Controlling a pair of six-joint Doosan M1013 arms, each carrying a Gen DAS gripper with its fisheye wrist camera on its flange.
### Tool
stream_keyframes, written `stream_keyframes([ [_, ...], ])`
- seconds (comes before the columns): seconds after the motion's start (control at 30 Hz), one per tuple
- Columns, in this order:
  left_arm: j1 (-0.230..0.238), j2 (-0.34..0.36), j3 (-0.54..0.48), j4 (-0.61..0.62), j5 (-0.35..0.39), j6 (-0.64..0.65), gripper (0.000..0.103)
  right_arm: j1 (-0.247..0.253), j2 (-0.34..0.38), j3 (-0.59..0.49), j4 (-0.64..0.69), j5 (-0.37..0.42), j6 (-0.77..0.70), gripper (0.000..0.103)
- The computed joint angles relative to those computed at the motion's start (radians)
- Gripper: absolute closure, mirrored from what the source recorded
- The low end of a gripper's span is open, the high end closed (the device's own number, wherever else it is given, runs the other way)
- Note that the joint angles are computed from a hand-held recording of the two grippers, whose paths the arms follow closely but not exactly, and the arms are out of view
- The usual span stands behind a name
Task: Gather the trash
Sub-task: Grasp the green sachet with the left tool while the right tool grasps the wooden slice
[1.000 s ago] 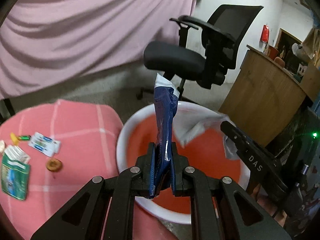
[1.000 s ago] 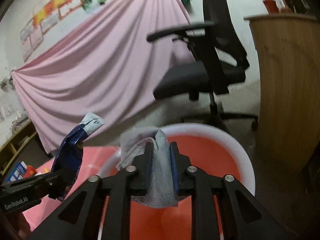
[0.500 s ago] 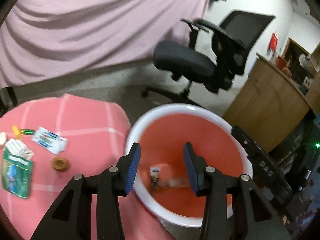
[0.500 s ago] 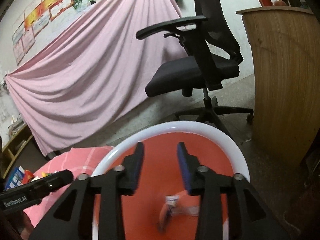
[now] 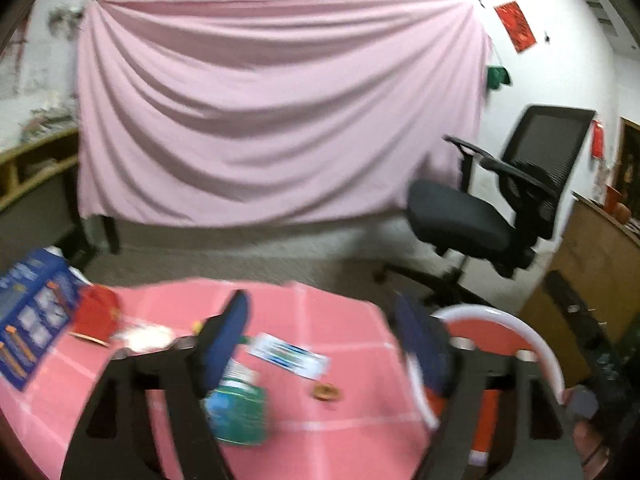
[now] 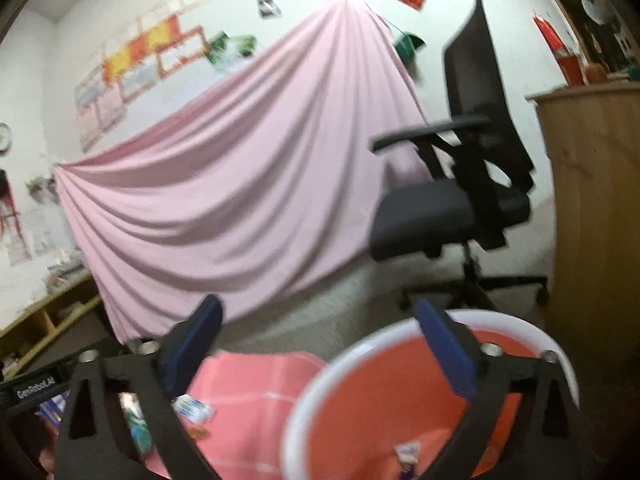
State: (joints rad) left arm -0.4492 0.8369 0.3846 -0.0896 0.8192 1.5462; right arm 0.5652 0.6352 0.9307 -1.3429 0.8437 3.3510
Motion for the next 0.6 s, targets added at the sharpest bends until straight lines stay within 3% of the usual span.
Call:
stream_keyframes([
  [0.03, 0.003, -0.027, 0.053, 0.032, -0.048, -0.025, 0.005, 0.004, 0.008, -0.009, -0.043, -0.017, 0.022, 0.0],
  [0.07, 0.008, -0.06, 0.122, 0.079, -0.116, -0.068, 0.005, 0.008, 0.016, -0.02, -0.081, -0.031, 0.037, 0.0],
  [0.23, 0.047, -0.154, 0.317, 0.196, -0.31, -0.2, 0.004, 0.027, 0.061, -0.088, -0.187, -0.057, 0.026, 0.0],
  [0.47, 0.091, -0.213, 0.464, 0.286, -0.459, -0.299, 0.004, 0.044, 0.139, -0.21, -0.157, -0.074, -0.165, 0.0],
  [0.6, 0.097, -0.222, 0.508, 0.326, -0.497, -0.329, 0.004, 0.048, 0.173, -0.265, -0.074, -0.074, -0.313, 0.0],
])
